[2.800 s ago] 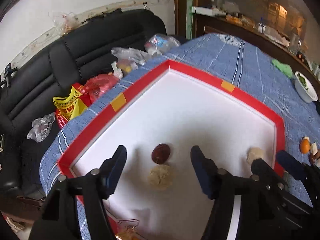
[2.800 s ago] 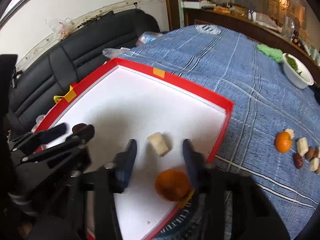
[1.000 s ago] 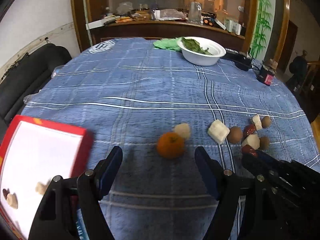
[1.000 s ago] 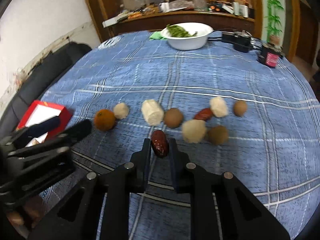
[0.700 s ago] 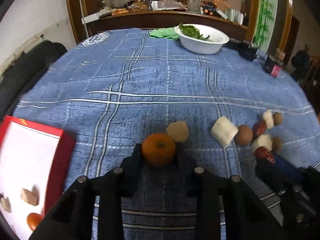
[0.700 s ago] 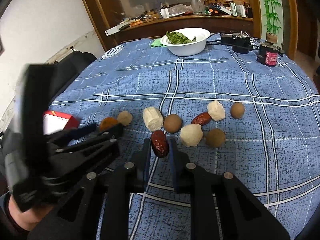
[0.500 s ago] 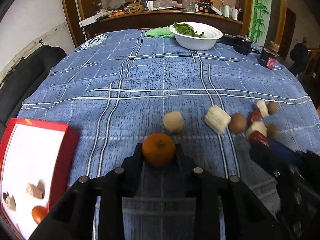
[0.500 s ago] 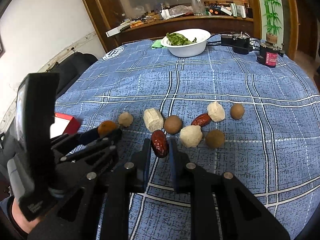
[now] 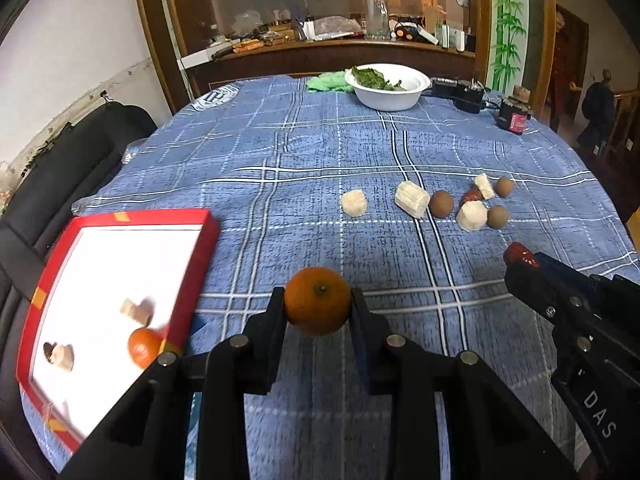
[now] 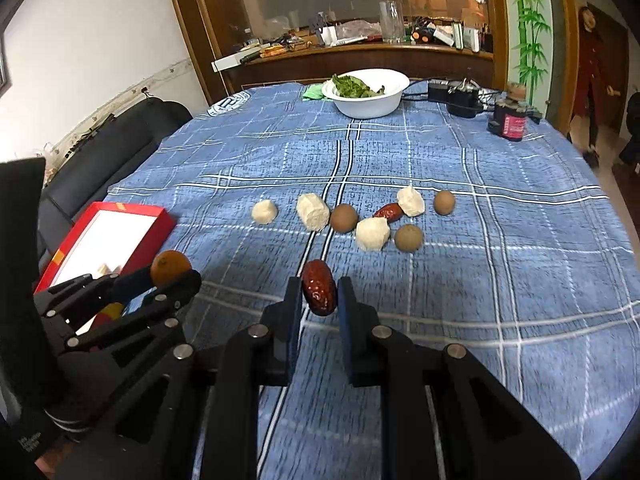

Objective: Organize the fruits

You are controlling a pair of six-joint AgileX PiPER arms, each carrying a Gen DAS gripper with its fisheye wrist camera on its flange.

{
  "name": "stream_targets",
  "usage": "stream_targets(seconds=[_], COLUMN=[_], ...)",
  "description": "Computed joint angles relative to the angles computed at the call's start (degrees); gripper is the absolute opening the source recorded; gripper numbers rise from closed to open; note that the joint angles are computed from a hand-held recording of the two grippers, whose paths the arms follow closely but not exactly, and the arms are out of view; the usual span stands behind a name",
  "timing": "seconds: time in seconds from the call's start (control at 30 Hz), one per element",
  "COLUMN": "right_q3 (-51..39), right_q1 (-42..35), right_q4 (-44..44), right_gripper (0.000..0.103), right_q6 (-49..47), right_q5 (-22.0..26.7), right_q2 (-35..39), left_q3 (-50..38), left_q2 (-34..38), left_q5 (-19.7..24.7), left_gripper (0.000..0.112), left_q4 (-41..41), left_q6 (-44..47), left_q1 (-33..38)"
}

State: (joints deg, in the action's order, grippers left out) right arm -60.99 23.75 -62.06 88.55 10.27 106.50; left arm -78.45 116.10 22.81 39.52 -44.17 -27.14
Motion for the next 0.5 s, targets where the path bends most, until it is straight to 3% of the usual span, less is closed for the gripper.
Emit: stream_targets(seconds=[0.2,0.5], right_q3=[2.8,2.3], right_q1=[3.8,8.3], right_q4=[-7.8,-9.3], right_gripper=[0.019,0.019], right_q6=[8.9,11.2], right_q5=[3.1,6.1], right_q2=[-3.5,-4.6], left_q3=[5.7,10.5], left_q2=[-4.8,-8.9], left_q5=[-1.9,-3.6], left_gripper=[0.029,0.029], left_q4=[4.9,7.6], left_q6=[-6.2,-10.6], left_q1=[0.9,2.7])
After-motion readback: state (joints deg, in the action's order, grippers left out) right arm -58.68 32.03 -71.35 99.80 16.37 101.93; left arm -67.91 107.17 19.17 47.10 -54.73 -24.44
